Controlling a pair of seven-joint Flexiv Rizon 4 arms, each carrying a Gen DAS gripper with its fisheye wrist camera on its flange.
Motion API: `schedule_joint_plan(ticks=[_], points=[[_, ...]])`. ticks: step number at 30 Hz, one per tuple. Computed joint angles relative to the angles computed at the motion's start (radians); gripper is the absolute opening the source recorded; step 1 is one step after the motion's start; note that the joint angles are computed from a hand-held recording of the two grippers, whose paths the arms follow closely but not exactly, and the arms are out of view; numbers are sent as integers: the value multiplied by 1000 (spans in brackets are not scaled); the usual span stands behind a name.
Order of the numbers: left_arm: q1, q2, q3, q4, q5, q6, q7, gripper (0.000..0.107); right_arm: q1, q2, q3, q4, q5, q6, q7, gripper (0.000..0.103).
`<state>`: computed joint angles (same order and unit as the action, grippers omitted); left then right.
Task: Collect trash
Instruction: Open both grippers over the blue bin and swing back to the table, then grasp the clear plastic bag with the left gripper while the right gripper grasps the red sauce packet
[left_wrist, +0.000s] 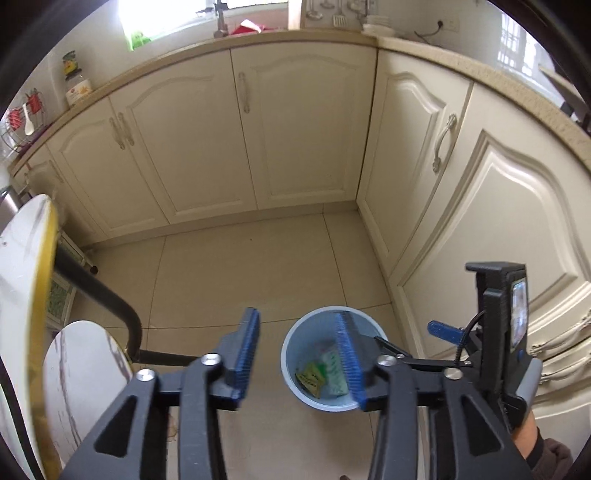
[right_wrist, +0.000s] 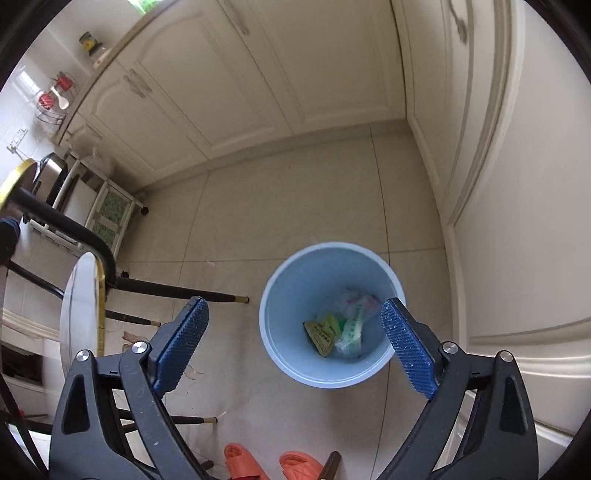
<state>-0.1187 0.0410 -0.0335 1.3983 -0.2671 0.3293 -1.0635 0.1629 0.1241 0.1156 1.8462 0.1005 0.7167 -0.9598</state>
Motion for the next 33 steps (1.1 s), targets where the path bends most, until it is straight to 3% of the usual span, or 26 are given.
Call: schedule_joint_plan(ticks=[4, 12, 20, 26, 29, 33], points=[[6, 104, 39, 34, -68, -19, 39, 59, 15, 41, 21, -45, -53, -11, 20, 103], [59, 276, 154, 64, -162, 7, 128, 89, 74, 105, 87, -165, -211, -25, 78, 103], [153, 382, 281, 92, -161, 32, 152, 99, 197, 15, 161, -371, -360, -60, 100, 103], [273, 380, 382, 89, -118, 10, 157, 101, 334, -132, 184, -558, -435, -133, 65, 103], [347, 337, 430, 76, -108, 14, 165, 101, 409, -215, 176, -659, -473, -195, 36, 103], [449, 242, 440, 4, -98, -8, 143, 101, 496, -331, 147, -808, -478, -282, -13, 103]])
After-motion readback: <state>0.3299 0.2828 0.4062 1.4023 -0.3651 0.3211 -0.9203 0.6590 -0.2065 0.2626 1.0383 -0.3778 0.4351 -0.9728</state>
